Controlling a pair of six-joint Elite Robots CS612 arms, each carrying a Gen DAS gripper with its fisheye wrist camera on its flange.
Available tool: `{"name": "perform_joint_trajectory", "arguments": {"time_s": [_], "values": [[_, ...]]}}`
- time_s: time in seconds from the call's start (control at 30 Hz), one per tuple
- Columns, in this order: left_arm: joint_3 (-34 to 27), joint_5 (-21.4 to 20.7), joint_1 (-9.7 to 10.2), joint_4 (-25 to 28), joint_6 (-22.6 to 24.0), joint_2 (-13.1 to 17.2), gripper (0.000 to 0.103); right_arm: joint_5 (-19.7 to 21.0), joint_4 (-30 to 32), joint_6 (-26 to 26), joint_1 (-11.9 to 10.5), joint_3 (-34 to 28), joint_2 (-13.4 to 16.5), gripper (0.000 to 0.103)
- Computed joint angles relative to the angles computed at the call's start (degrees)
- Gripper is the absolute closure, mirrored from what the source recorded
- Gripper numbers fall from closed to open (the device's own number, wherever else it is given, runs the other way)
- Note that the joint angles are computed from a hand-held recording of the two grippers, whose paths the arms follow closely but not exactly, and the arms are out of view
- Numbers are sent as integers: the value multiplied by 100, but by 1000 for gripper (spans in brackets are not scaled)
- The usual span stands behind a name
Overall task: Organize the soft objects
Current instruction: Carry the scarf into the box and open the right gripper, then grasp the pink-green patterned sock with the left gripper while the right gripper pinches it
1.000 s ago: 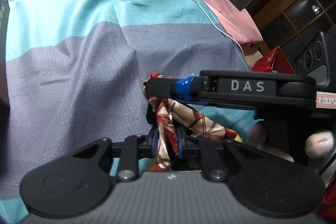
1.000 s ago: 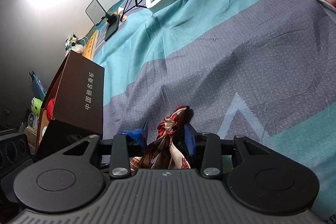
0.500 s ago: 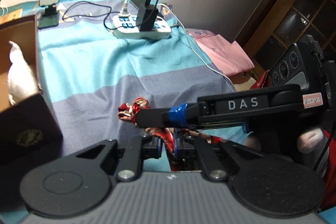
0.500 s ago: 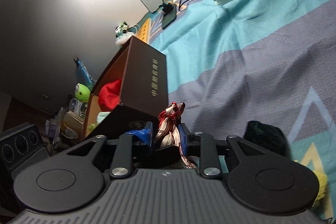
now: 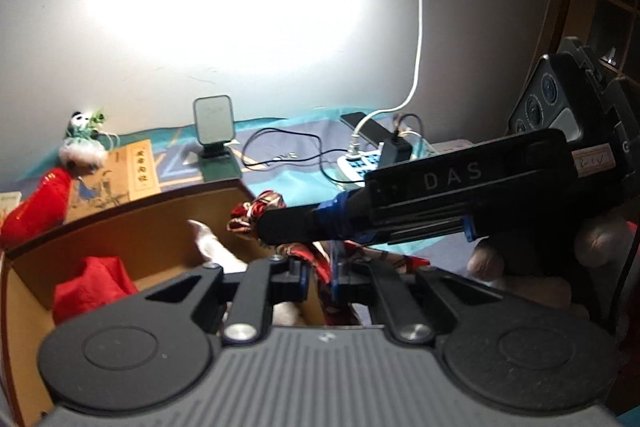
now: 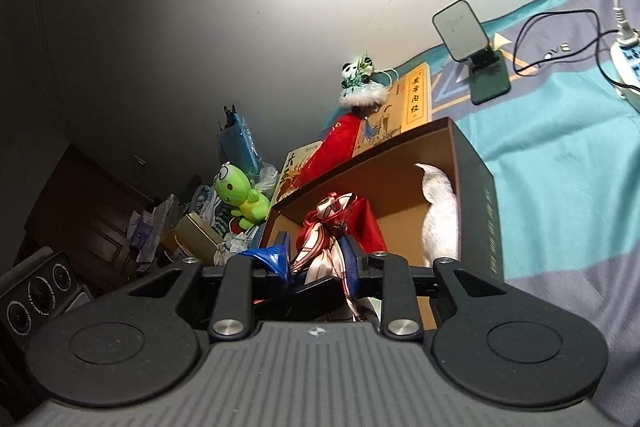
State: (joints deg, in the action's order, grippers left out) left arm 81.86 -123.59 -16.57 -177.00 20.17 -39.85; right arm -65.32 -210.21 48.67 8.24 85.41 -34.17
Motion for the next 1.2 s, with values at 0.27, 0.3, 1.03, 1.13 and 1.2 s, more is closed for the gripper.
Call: {"name": "perform_joint_trajectory", "arguments": {"time_s": [0.27, 0.3, 1.03, 1.13, 1.2], "values": [[-909, 1125, 49, 626, 96, 627, 97, -580, 1207, -581, 211, -1075, 488, 89], [-1000, 1229, 48, 794, 105, 684, 93, -734, 1404, -674, 244, -1145, 513, 89], [44, -622, 148, 877, 121, -27, 49, -1692, 587, -975, 38, 1215, -788, 88], [337, -814, 14, 1365, 685, -175, 49, -1883, 425, -634, -9, 1737, -977, 88], [517, -919, -91, 1824, 1106, -269, 49, -1922, 391, -416, -36, 2060, -1087, 88]]}}
